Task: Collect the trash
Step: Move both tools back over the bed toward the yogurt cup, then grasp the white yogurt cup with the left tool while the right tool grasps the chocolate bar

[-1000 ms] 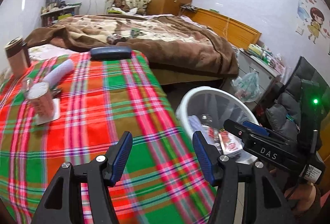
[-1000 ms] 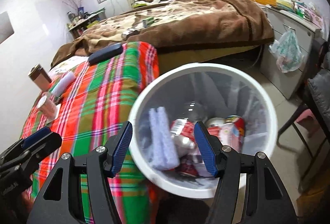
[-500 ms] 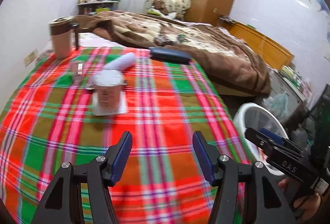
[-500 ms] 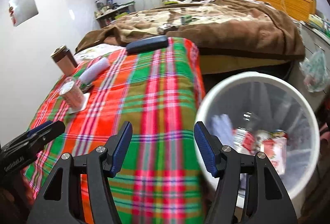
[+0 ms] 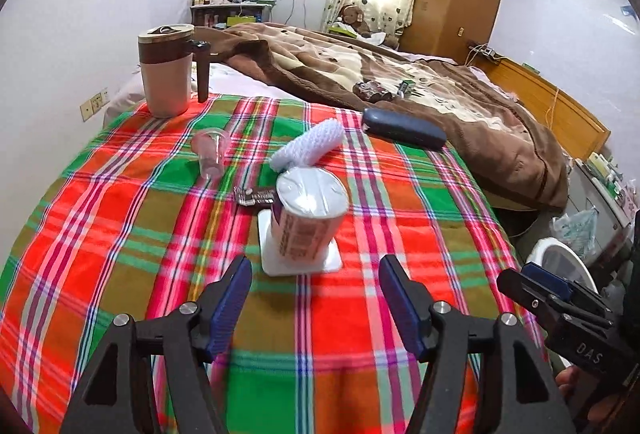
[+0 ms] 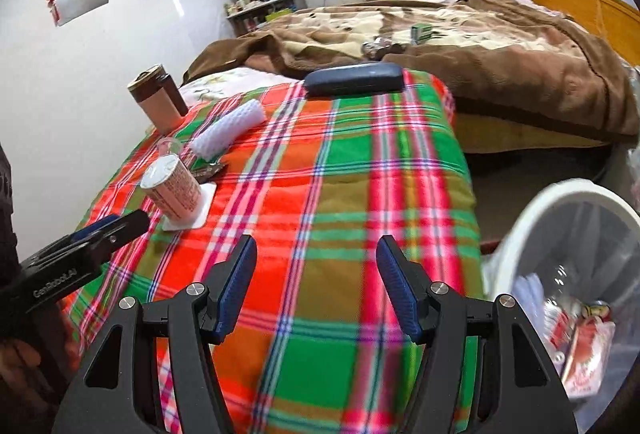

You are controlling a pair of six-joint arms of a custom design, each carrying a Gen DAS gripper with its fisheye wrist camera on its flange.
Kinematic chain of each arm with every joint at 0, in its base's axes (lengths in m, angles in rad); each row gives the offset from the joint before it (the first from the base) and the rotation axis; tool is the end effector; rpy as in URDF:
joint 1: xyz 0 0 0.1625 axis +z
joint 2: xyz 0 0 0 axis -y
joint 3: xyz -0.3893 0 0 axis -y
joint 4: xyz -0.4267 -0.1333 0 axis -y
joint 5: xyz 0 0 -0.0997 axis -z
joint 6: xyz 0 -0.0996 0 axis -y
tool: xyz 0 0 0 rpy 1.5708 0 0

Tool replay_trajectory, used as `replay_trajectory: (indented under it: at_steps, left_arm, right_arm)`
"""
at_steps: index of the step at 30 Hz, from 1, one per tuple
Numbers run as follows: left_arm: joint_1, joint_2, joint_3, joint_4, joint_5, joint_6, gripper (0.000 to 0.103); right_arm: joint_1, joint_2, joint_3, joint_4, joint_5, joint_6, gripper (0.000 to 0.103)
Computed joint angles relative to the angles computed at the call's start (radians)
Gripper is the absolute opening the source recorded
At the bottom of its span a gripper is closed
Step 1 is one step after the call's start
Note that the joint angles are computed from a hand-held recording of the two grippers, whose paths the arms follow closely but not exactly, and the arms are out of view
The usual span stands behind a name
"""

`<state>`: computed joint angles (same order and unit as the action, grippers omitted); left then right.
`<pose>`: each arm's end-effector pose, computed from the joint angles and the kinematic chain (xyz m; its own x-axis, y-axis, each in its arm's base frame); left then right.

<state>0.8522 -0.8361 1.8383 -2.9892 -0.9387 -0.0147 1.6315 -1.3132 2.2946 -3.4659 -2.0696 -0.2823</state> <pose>-0.2598 -0.5890 0.0586 -0.7733 0.3412 -0.5344 0.5908 0.6936 -0.4122 0.1138 -0.4605 0.2098 -0.8536 0.1421 0.5012 -0.2862 0.6760 -0.6790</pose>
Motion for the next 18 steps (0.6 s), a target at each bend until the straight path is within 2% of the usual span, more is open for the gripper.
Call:
replay_trajectory:
  at_steps: [3, 9, 14, 16, 18]
  left_arm:
    - [0.018, 0.034, -0.051, 0.025, -0.002, 0.013, 0.066]
    - [0.039, 0.083, -0.120, 0.055, -0.010, 0.038, 0.066]
    - [0.058, 0.108, -0.161, 0.079, -0.021, 0.044, 0.066]
    - [0.064, 0.107, -0.161, 0.072, -0.031, 0.043, 0.059]
    - [0.071, 0.099, -0.163, 0.079, -0.042, 0.036, 0.051]
  right_arm:
    - [0.007, 0.014, -0.023, 0.038, -0.006, 0.002, 0.064]
    - [-0.002, -0.035, -0.050, 0.223, 0.046, 0.054, 0.064]
    - [0.019, -0.037, -0.092, 0.286, 0.016, 0.029, 0.064]
    - [0.033, -0.014, -0.113, 0.260, -0.004, -0.001, 0.064]
    - [0.036, 0.001, -0.122, 0.244, 0.007, -0.025, 0.064]
